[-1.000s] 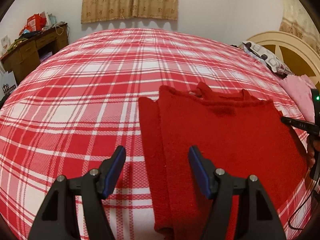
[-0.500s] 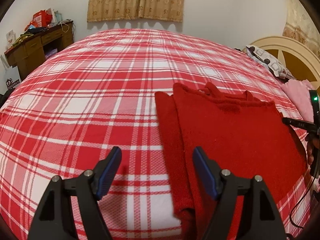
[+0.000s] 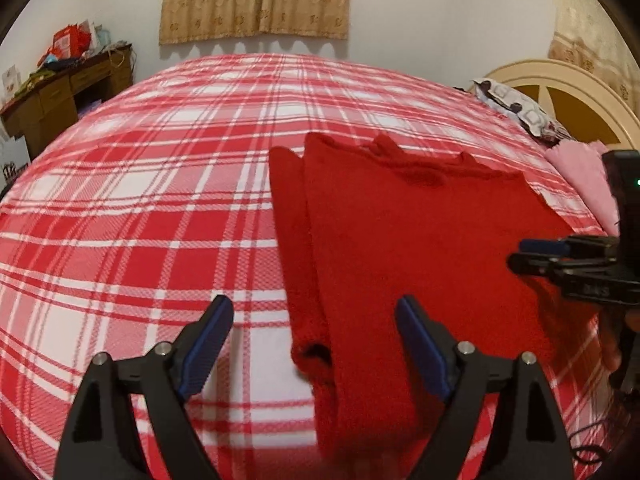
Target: Fold small clothes
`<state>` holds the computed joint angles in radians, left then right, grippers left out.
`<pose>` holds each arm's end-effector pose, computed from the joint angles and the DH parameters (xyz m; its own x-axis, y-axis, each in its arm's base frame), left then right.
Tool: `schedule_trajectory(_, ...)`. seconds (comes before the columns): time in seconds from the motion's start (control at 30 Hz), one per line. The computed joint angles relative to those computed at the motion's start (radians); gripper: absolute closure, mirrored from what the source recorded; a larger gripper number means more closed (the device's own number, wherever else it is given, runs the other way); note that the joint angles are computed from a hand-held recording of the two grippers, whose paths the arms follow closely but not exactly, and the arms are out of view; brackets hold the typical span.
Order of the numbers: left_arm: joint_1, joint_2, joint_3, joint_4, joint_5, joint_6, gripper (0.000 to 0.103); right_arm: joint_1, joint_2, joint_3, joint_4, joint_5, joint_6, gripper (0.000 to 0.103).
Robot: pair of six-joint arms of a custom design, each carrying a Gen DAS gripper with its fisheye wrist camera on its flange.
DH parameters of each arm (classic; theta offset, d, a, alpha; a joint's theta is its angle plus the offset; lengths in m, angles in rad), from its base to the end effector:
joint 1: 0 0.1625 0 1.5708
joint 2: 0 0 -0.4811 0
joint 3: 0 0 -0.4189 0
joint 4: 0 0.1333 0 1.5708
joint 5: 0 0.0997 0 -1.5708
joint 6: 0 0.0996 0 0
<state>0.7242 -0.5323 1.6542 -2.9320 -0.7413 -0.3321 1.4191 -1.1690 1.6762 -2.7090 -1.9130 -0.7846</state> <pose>-0.3942 -0.6247 -0.0124 -0.7840 0.1588 -0.6001 0.4994 0.7356 -0.4577 -0.0056 -0.6973 0.3849 -0.7240 -0.3247 0.6086 -0.5504 0.8037 -0.2261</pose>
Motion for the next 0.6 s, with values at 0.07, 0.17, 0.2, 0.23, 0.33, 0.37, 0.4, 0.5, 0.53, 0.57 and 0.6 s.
schedule_trajectory(0.07, 0.008, 0.001, -0.011, 0.0, -0.005, -0.016, 0.017, -0.001, 0.029, -0.029, -0.022, 0.017, 0.048, 0.062)
schedule_trajectory(0.17, 0.017, 0.002, -0.019, -0.005, -0.011, -0.026, 0.017, 0.006, 0.072, -0.099, 0.006, 0.006, 0.119, 0.062)
schedule_trajectory(0.2, 0.022, 0.0, -0.019, -0.006, -0.021, -0.033, 0.017, 0.009, 0.087, -0.117, 0.007, -0.003, 0.12, 0.062)
schedule_trajectory(0.23, 0.024, -0.003, -0.015, -0.013, -0.03, -0.037, 0.017, 0.012, 0.094, -0.122, 0.001, -0.01, 0.116, 0.062)
schedule_trajectory(0.33, 0.021, -0.019, 0.012, -0.034, -0.032, -0.044, 0.017, 0.023, 0.098, -0.117, -0.014, -0.038, 0.106, 0.062)
schedule_trajectory(0.37, 0.019, -0.022, 0.019, -0.037, -0.029, -0.046, 0.017, 0.022, 0.095, -0.114, -0.017, -0.038, 0.102, 0.061)
schedule_trajectory(0.4, 0.016, -0.032, 0.033, -0.043, -0.028, -0.048, 0.017, 0.023, 0.088, -0.106, -0.019, -0.033, 0.104, 0.062)
schedule_trajectory(0.5, 0.015, -0.037, 0.049, -0.047, -0.017, -0.052, 0.011, 0.026, 0.047, -0.055, -0.105, 0.059, 0.064, 0.061)
schedule_trajectory(0.53, 0.018, -0.036, 0.049, -0.047, -0.024, -0.059, 0.011, 0.033, 0.041, -0.043, -0.139, 0.094, 0.042, 0.059)
schedule_trajectory(0.57, 0.019, -0.037, 0.051, -0.049, -0.03, -0.069, 0.011, 0.039, 0.044, -0.049, -0.13, 0.108, 0.039, 0.054)
schedule_trajectory(0.6, 0.019, -0.037, 0.05, -0.049, -0.03, -0.076, 0.011, 0.047, 0.055, -0.073, -0.079, 0.095, 0.057, 0.053)
